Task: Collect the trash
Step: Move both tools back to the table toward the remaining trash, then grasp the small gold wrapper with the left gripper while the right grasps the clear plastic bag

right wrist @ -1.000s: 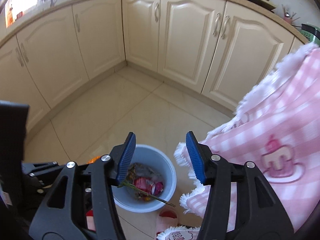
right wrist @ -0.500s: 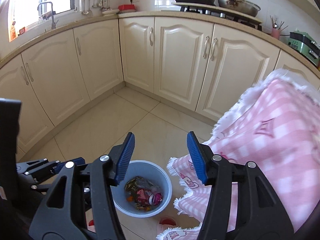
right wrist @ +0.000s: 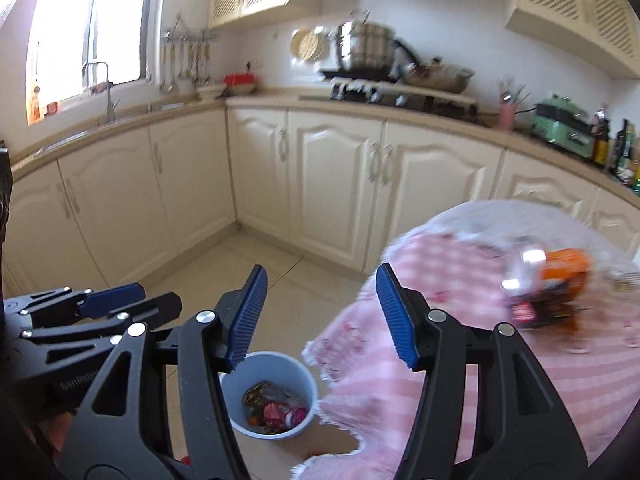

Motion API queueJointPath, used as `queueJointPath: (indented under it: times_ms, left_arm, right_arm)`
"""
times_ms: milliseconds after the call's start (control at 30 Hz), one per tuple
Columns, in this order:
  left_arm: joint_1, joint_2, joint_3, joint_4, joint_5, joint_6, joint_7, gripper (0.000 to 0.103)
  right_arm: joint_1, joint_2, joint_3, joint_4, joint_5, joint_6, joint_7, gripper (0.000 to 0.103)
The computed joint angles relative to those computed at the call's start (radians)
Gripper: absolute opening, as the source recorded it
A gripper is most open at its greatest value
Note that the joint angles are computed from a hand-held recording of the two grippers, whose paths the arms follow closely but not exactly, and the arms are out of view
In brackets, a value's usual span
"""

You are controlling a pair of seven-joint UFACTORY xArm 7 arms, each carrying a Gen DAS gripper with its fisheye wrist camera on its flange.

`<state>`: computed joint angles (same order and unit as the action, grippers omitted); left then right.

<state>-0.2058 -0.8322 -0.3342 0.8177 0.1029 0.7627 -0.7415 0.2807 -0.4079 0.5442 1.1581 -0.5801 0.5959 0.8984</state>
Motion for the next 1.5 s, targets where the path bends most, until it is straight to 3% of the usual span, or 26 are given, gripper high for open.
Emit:
queueJointPath:
  times_ms: [267,467,600,667,767,833,933,967,1000,1100,1300,1400,1500]
  left_arm:
    - [-0.036,0.268,-0.158,0.277,0.069,-0.031,0.016,0.053]
    - [-0.056,0.579,-0.318,0.534,0.3,0.059,0.033,0.053]
    - [-0.102,0.75,-0.368,0.661,0.443,0.116,0.002,0.053]
    - [-0.145,0.863,-0.383,0.759,0.543,0.188,-0.005,0.053]
    - [-0.214,0.975,-0.358,0.859,0.611,0.265,0.013,0.051]
    - [-0.252,1.02,-0.332,0.901,0.632,0.305,0.017,0.042]
    - [-0.294,1.065,-0.294,0.95,0.627,0.328,0.029,0.022]
    - [-0.301,1.069,-0.283,0.952,0.618,0.318,0.034,0.006]
    - [-0.309,1.069,-0.272,0.953,0.61,0.313,0.039,0.001]
    - [-0.331,1.052,-0.241,0.94,0.59,0.267,0.042,0.0]
    - [-0.339,0.961,-0.175,0.862,0.484,0.063,0.006,0.0]
    - [-0.367,0.931,-0.135,0.844,0.487,-0.002,-0.032,0.0]
    - [-0.41,0.914,-0.091,0.844,0.559,-0.024,-0.101,0.0]
  right_arm:
    - [0.014,-0.36,-0.193,-0.209,0.157,0.06,-0.159,0.061]
    - [-0.062,-0.531,-0.31,-0.326,0.224,0.134,-0.265,0.062]
    - [-0.104,-0.591,-0.367,-0.383,0.276,0.15,-0.324,0.063]
    - [-0.123,-0.614,-0.398,-0.409,0.306,0.157,-0.355,0.063]
    - [-0.163,-0.633,-0.437,-0.434,0.337,0.161,-0.403,0.064]
    - [-0.201,-0.628,-0.453,-0.439,0.353,0.161,-0.426,0.065]
    - [-0.245,-0.614,-0.48,-0.448,0.394,0.157,-0.455,0.066]
    - [-0.255,-0.605,-0.493,-0.448,0.414,0.154,-0.463,0.066]
    - [-0.263,-0.595,-0.501,-0.448,0.435,0.151,-0.47,0.066]
    - [-0.286,-0.535,-0.536,-0.425,0.494,0.142,-0.486,0.067]
    - [-0.312,-0.397,-0.594,-0.36,0.608,0.143,-0.483,0.068]
    - [-0.3,-0.376,-0.619,-0.353,0.677,0.144,-0.479,0.068]
    - [-0.326,-0.32,-0.619,-0.337,0.698,0.139,-0.451,0.068]
